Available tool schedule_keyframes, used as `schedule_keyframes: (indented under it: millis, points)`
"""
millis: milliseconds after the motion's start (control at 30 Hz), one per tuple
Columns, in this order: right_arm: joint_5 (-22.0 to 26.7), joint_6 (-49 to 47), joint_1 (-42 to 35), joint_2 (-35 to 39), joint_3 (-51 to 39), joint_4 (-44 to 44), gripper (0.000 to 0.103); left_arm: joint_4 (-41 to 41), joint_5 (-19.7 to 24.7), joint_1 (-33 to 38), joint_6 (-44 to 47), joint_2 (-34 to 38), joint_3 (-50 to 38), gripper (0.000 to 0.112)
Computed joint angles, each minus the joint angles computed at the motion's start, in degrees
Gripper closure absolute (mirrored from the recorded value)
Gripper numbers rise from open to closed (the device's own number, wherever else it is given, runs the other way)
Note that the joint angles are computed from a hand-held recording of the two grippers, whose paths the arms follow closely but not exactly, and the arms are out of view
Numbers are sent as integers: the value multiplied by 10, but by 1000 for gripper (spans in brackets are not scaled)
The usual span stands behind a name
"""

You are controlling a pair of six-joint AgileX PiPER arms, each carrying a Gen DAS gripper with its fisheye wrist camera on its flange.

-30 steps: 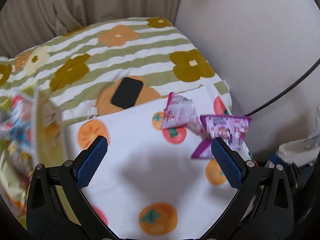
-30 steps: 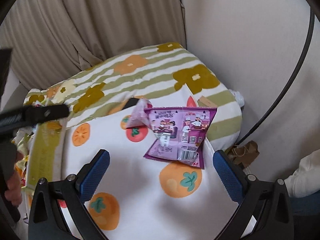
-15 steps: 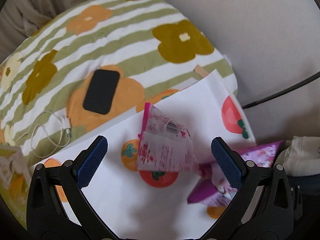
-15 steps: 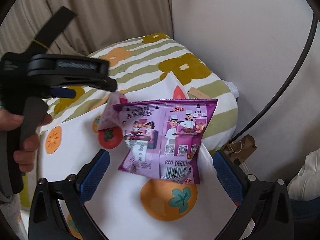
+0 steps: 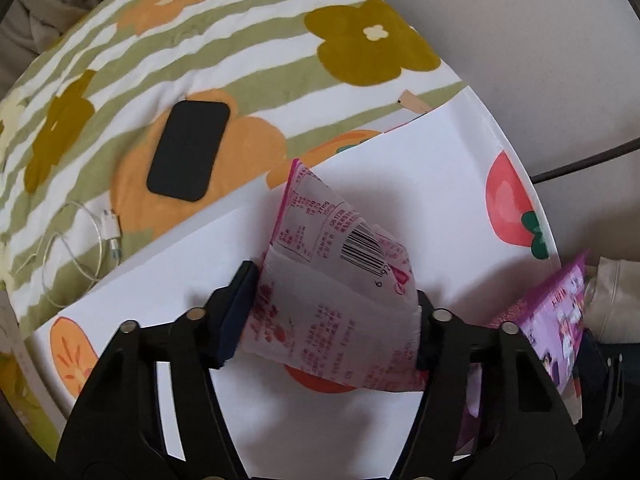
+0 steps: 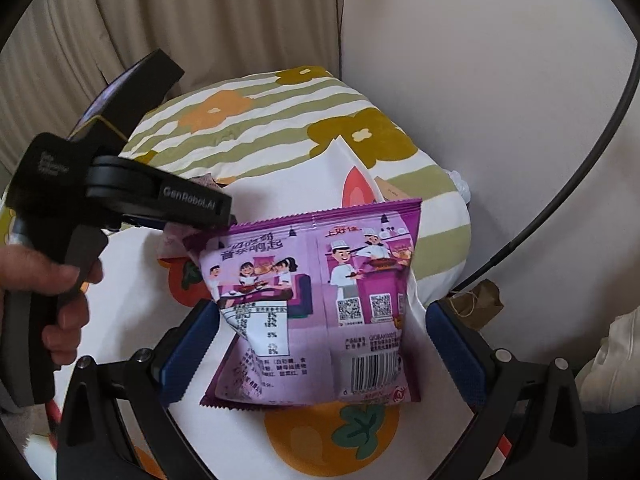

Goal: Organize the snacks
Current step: 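Grasp the pink bag with the left tool while the right tool grasps the purple bag, then carry both bags over the green box and release them inside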

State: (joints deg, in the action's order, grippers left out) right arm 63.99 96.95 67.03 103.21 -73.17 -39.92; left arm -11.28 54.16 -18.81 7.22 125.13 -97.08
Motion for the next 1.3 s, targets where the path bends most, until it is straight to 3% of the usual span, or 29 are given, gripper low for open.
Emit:
schedule_keyframes:
  millis: [100, 433, 533, 700, 833, 1033, 1167, 1300]
  points:
    - [3, -18, 1, 6, -6, 4, 0, -10, -7, 7, 8, -10, 16, 63]
    - [-31, -116, -25, 18, -14, 21, 0, 24, -40, 16, -30, -57, 85, 64]
    - [-74, -149, -48, 14, -1, 49, 18, 36, -53, 19, -42, -80, 115, 64]
    - [-93, -176, -55, 7, 5, 56, 33, 46, -73, 28, -65, -127, 172, 64]
    - [-85, -190, -44, -7, 0, 48, 37, 34, -82, 41, -68, -189, 219, 64]
    - [-39, -235, -18, -36, -59, 32, 37, 35, -54, 69, -85, -322, 268, 64]
    - [-5, -277, 9, -35, -144, 36, 37, 39, -5, 115, -77, -426, 279, 64]
    - [17, -320, 40, -3, -255, 46, 37, 16, 56, 205, -26, -509, 272, 64]
